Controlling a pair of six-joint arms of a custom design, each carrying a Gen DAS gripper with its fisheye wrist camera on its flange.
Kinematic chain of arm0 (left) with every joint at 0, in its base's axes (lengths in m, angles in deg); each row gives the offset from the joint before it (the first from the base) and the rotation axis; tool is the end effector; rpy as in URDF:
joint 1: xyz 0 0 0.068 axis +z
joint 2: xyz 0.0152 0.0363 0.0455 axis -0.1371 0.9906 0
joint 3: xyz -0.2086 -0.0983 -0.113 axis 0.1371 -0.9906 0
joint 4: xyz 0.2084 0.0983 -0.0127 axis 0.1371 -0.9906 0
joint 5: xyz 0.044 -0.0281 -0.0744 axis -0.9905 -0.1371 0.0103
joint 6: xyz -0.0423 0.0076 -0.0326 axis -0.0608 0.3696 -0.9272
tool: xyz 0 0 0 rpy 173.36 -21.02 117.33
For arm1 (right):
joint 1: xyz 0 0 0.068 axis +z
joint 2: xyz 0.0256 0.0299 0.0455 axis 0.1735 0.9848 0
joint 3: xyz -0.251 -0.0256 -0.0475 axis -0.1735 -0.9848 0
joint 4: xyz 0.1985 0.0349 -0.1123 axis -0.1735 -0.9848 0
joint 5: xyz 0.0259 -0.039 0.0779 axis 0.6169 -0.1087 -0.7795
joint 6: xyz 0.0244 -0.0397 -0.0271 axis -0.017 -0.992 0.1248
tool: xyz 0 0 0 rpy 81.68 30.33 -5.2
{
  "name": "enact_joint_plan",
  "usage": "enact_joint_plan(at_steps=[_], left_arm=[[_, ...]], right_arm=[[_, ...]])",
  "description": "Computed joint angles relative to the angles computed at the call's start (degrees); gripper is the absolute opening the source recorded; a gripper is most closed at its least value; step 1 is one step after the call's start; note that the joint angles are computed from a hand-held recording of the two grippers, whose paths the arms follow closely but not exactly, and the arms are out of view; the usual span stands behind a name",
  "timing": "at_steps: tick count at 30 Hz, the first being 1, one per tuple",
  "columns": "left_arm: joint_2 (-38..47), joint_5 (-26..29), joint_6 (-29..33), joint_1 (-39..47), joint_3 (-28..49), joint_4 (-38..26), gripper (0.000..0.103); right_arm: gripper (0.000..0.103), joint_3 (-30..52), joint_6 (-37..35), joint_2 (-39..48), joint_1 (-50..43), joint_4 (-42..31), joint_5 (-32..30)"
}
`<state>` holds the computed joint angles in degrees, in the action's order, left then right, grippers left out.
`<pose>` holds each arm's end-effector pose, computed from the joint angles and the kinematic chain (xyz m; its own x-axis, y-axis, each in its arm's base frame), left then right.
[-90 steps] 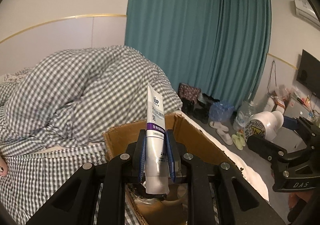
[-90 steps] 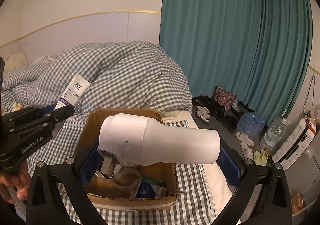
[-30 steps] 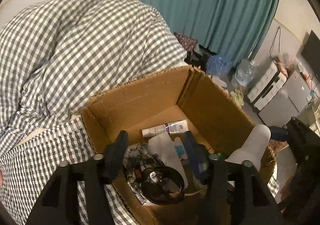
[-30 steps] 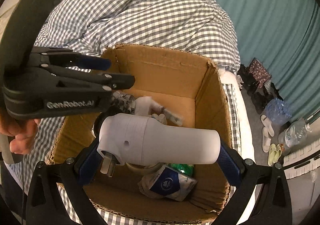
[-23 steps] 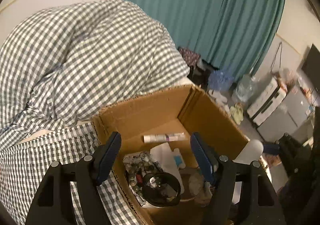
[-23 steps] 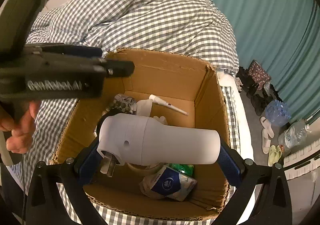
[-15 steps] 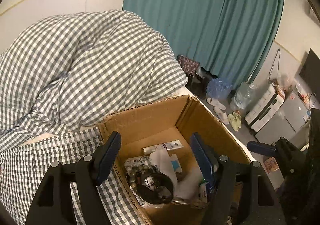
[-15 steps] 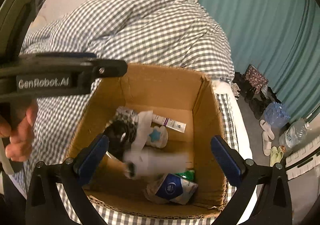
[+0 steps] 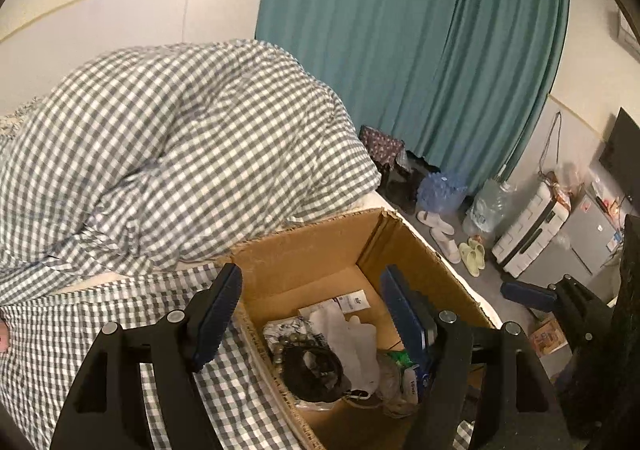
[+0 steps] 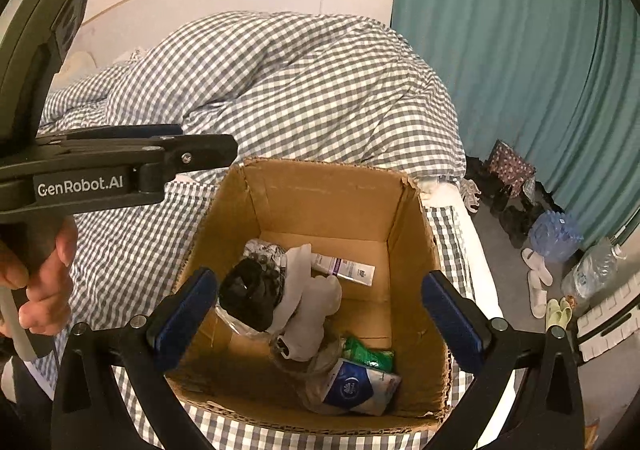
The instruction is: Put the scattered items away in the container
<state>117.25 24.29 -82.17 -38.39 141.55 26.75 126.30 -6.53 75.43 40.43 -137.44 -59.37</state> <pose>0.2668 -0.1588 0.3701 -0.6366 0.1638 -0.7536 0.4251 0.8899 -0.1657 0.1714 0.0872 0.3329 -0.6909 -0.1287 -0.7114 -0.1179 0.9909 -0.0648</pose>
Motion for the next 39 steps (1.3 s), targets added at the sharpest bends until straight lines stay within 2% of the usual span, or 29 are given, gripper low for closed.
enact_joint_plan(at_steps=[7, 9, 15, 19, 21, 26, 33, 39], left_arm=[[-5.43, 0.1, 1.14, 2.97, -0.84, -2.02, 0.076], [-7.15, 0.31, 1.54, 4.11, -1.04, -2.62, 0.082], [-12.55, 2.49, 2.96, 8.92, -1.32, -4.98, 0.089], [-15.7, 3.88, 3.97, 11.96, -1.85, -6.39, 0.093], [-17.14, 4.57, 4.29, 13.56, -2.03, -7.16, 0.098], [-19.95, 9.06, 5.55, 19.39, -1.99, -9.44, 0.103], [-23.44, 14.53, 8.68, 28.98, -2.24, -11.53, 0.103], [-27.41, 14.82, 13.43, 34.41, -2.79, -12.91, 0.103]], right_arm=[[0.103, 4.39, 4.15, 0.53, 6.15, -2.3, 6.35], [0.103, 5.71, 5.7, 0.66, 8.81, -2.68, 8.84], [0.103, 9.76, 9.8, 2.67, 16.59, -4.67, 15.43], [0.103, 12.12, 12.28, 4.1, 20.13, -5.74, 17.64], [0.103, 13.39, 13.35, 4.99, 21.92, -6.33, 19.3], [0.103, 15.95, 15.41, 6.5, 25.19, -7.28, 21.09], [0.103, 19.59, 17.83, 9.59, 29.82, -8.96, 23.54], [0.103, 22.06, 19.63, 11.55, 33.42, -9.5, 25.02]])
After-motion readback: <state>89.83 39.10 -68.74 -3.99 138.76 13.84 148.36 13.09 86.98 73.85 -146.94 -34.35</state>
